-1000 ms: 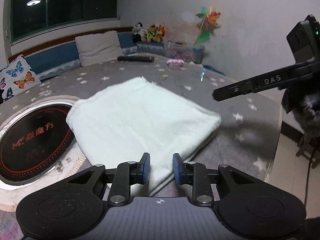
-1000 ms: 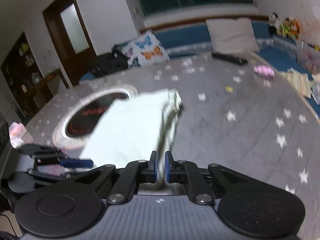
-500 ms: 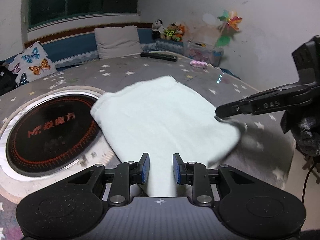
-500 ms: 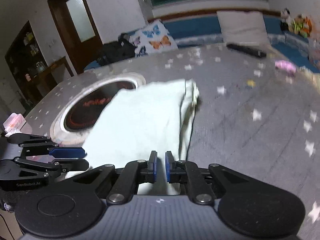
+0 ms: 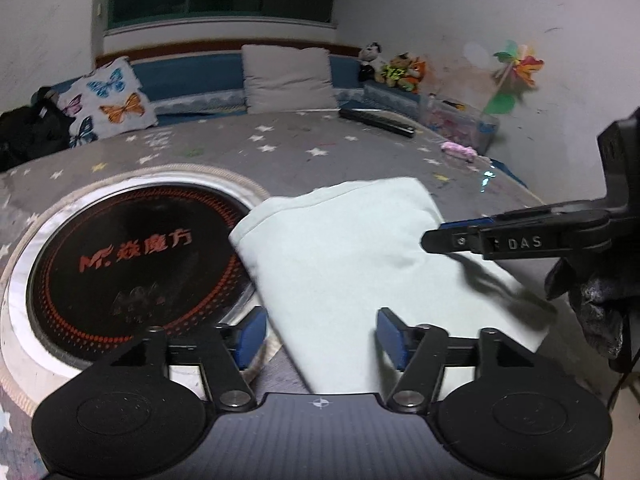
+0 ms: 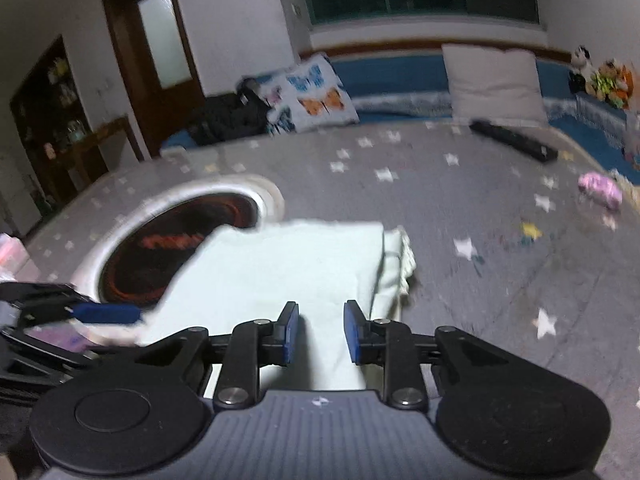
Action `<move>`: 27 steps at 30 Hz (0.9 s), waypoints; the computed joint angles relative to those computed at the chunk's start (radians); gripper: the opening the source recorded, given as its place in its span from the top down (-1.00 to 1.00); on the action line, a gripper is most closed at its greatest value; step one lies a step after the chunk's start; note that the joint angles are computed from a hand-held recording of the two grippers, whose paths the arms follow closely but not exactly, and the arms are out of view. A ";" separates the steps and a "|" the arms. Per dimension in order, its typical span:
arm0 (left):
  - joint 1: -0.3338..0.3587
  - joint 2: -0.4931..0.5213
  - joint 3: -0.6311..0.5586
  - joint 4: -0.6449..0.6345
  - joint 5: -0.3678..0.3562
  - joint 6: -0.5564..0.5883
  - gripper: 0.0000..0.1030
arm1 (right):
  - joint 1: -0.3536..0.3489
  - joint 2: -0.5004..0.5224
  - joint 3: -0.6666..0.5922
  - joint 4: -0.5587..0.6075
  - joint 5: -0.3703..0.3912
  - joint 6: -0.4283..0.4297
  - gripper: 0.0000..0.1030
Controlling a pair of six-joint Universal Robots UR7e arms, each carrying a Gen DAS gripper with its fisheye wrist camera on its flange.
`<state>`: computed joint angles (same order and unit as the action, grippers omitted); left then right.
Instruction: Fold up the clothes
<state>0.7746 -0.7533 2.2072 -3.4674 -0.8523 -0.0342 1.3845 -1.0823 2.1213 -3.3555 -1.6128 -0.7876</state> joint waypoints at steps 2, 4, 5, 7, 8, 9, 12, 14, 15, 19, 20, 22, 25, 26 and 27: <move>0.004 -0.003 0.005 -0.007 0.002 -0.001 -0.49 | -0.001 -0.002 -0.001 0.007 -0.003 -0.005 0.53; 0.004 -0.003 0.007 -0.016 0.006 -0.004 -0.72 | 0.007 -0.010 0.000 0.009 -0.003 -0.015 0.53; 0.004 -0.002 0.008 -0.025 0.005 -0.005 -0.77 | 0.013 -0.010 -0.005 0.008 -0.002 -0.019 0.53; 0.004 0.002 0.009 -0.046 0.001 0.000 -0.89 | 0.025 0.000 -0.024 0.002 -0.005 -0.023 0.52; 0.002 0.004 0.009 -0.055 0.002 0.004 -0.93 | 0.031 0.008 -0.036 -0.001 -0.008 -0.023 0.51; 0.000 0.007 0.009 -0.063 0.003 0.009 -1.00 | 0.036 0.021 -0.052 -0.005 -0.011 -0.022 0.51; 0.000 0.008 0.004 -0.065 0.005 0.008 -1.00 | 0.049 0.064 -0.109 0.002 -0.039 -0.015 0.48; 0.002 0.008 0.002 -0.063 0.006 0.000 -1.00 | 0.052 0.088 -0.142 0.023 -0.071 -0.005 0.48; 0.003 0.006 0.000 -0.061 0.006 -0.005 -1.00 | 0.050 0.094 -0.149 0.027 -0.075 -0.003 0.47; 0.008 0.003 -0.006 -0.049 0.002 -0.017 -1.00 | 0.051 0.080 -0.126 0.009 -0.062 -0.005 0.23; 0.008 0.002 -0.006 -0.045 0.005 -0.020 -1.00 | 0.052 0.074 -0.116 0.006 -0.055 -0.009 0.21; 0.005 0.003 -0.007 -0.039 0.012 -0.025 -1.00 | 0.056 0.057 -0.091 0.002 -0.039 -0.029 0.18; -0.001 0.004 -0.003 -0.045 0.022 -0.026 -1.00 | 0.059 0.047 -0.058 -0.006 -0.033 -0.074 0.13; -0.003 0.003 -0.003 -0.046 0.025 -0.028 -1.00 | 0.060 0.051 -0.053 -0.011 -0.041 -0.088 0.13; -0.006 0.003 -0.002 -0.048 0.028 -0.030 -1.00 | 0.060 0.055 -0.049 -0.017 -0.050 -0.100 0.13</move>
